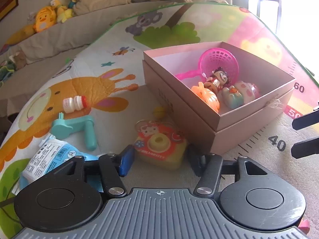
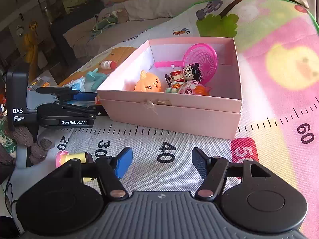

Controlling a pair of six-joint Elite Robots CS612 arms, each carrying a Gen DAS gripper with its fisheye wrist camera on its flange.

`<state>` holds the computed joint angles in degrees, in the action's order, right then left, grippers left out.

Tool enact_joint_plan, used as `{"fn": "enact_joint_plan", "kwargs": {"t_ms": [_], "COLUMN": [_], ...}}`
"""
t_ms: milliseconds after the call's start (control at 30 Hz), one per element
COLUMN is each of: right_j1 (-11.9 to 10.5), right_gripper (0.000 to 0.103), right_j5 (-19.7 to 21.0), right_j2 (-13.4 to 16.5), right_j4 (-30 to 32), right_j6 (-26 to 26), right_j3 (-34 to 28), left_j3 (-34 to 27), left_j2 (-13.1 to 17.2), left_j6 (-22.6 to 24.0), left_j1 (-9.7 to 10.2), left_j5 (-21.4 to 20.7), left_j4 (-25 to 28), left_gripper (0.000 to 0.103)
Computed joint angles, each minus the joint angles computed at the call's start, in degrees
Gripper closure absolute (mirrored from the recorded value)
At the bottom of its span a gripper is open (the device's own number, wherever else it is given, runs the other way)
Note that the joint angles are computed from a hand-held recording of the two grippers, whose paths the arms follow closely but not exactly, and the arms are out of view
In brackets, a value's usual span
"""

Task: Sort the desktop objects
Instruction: 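Grasp the pink round container with the right gripper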

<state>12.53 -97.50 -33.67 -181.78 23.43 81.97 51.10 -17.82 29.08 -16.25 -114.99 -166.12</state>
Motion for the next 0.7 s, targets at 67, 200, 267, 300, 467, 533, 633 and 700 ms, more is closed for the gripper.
{"fn": "enact_joint_plan", "kwargs": {"t_ms": [67,200,267,300,467,533,633,700], "right_j1": [0.27,1.02,1.59,1.88,3.43,3.86,4.72,5.53], "right_gripper": [0.031,0.025,0.021,0.019,0.018,0.018,0.018,0.018], "right_j5": [-0.69,-2.91,-4.39,-4.84,-4.31,-2.85,-1.84,-2.45], "right_j2": [0.14,0.22,0.26,0.29,0.57,0.66,0.85,1.1], "right_j4": [-0.85,-2.94,-3.59,-4.0,-6.79,-7.59,-6.84,-5.75], "right_j6": [-0.51,-1.53,-2.04,-2.54,-6.77,-8.71,-11.58,-13.66], "right_j3": [-0.15,-0.11,-0.06,-0.03,-0.15,-0.34,-0.97,-1.39], "left_j3": [2.01,9.03,12.87,14.42,20.46,21.67,22.03,21.61], "left_j2": [-1.03,-4.29,-6.1,-6.95,-9.71,-9.97,-9.74,-9.65], "left_j6": [-0.77,-0.35,0.03,0.15,-0.6,-3.23,-6.8,-7.82], "left_j1": [0.0,0.75,1.42,1.86,3.21,3.2,3.13,3.34], "left_j5": [1.02,1.32,0.27,-0.88,-1.36,1.43,4.64,3.42], "left_j4": [-1.18,-5.53,-6.95,-6.54,-9.07,-12.5,-15.52,-14.15], "left_gripper": [0.041,0.041,0.04,0.04,0.04,0.029,0.022,0.018]}}
